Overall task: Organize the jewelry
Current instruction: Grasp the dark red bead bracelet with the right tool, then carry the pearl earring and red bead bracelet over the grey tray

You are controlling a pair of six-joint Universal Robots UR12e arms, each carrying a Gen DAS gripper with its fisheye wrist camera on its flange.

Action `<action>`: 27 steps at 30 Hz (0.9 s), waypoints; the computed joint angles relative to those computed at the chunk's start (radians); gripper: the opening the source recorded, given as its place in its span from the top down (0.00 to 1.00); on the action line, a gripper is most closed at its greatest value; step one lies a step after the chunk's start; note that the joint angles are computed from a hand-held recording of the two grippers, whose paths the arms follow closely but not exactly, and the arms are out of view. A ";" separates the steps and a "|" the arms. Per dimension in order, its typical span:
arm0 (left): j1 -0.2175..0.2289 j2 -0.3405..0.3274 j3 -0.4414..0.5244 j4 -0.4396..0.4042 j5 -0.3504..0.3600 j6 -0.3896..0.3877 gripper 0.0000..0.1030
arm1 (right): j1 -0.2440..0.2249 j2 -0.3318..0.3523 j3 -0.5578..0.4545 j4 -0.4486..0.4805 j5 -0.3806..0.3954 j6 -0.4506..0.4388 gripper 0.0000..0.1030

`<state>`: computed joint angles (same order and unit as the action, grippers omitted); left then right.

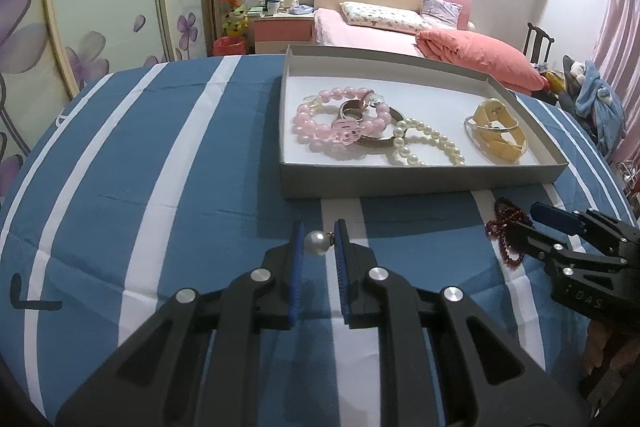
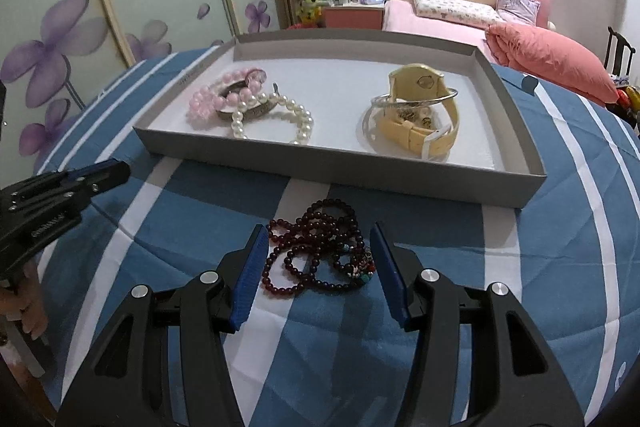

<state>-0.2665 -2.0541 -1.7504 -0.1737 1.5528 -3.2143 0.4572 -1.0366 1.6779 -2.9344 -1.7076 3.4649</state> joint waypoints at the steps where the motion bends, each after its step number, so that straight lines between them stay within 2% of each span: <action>1: 0.001 0.000 -0.001 0.000 0.000 -0.003 0.85 | 0.001 0.001 -0.004 0.009 -0.002 -0.004 0.48; 13: 0.002 -0.003 0.000 -0.004 0.000 -0.015 0.85 | 0.016 0.014 -0.039 0.076 -0.030 -0.039 0.44; 14: 0.002 -0.003 0.000 -0.004 -0.001 -0.015 0.85 | 0.017 0.015 -0.041 0.079 -0.036 -0.042 0.46; 15: 0.001 -0.003 0.000 -0.004 -0.002 -0.015 0.85 | 0.019 0.015 -0.042 0.082 -0.045 -0.043 0.57; 18: 0.000 -0.002 -0.001 -0.002 -0.003 -0.017 0.85 | 0.015 0.010 -0.034 0.070 -0.045 -0.035 0.82; 20: 0.000 -0.002 -0.001 -0.001 -0.004 -0.017 0.85 | 0.011 0.004 -0.024 0.066 -0.042 -0.024 0.87; 27: 0.001 0.002 -0.006 0.002 -0.005 -0.019 0.85 | 0.006 -0.020 0.013 0.066 -0.075 0.038 0.90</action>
